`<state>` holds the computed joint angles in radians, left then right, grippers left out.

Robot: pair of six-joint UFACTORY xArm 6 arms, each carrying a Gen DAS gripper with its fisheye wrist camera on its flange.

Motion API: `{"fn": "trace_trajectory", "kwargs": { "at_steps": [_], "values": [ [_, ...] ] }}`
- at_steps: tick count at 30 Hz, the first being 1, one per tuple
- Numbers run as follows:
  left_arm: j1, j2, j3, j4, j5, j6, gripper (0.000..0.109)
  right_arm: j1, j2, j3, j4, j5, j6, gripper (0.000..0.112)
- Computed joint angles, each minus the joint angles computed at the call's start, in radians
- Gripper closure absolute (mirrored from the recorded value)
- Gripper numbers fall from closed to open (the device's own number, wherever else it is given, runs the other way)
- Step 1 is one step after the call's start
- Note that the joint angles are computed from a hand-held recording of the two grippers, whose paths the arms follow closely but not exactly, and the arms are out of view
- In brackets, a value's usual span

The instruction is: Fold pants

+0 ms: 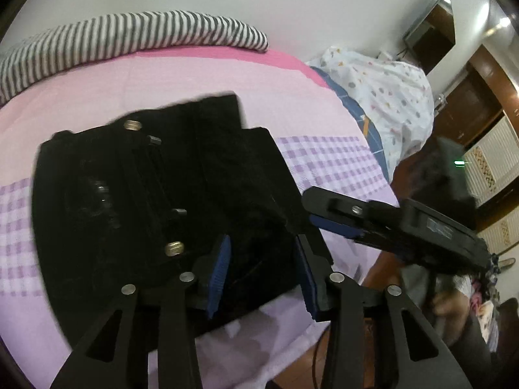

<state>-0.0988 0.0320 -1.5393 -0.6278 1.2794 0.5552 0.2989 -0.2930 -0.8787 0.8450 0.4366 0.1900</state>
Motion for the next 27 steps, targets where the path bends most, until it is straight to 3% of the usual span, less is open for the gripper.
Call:
{"fn": "trace_trajectory", "kwargs": {
  "at_steps": [3,10,14,19,21,24,26,27],
  "values": [
    [0.051,-0.038,0.033,-0.007,-0.02,0.035,0.061,-0.003,0.027,-0.015,0.174,0.026,-0.134,0.04],
    [0.151,-0.027,0.062,0.055,-0.076,-0.034,0.059,-0.014,0.052,-0.033,0.146,0.095,-0.137,0.045],
    [0.172,-0.017,0.082,0.056,-0.092,-0.024,0.059,-0.025,0.079,-0.069,0.161,0.164,-0.211,0.043],
    [0.161,-0.025,0.105,0.072,-0.113,0.0,0.058,0.005,0.16,-0.129,0.252,0.11,-0.289,0.044],
    [0.154,-0.021,0.104,0.078,-0.117,-0.002,0.057,0.004,0.196,-0.167,0.261,0.106,-0.297,0.05],
    [0.15,-0.016,0.104,0.089,-0.12,-0.004,0.057,-0.002,0.252,-0.224,0.215,0.124,-0.257,0.071],
    [0.153,-0.011,0.095,0.091,-0.115,-0.012,0.057,-0.006,0.266,-0.243,0.192,0.143,-0.224,0.092],
    [0.156,-0.007,0.087,0.085,-0.108,-0.013,0.057,-0.004,0.257,-0.241,0.182,0.139,-0.209,0.093]
  ]
}}
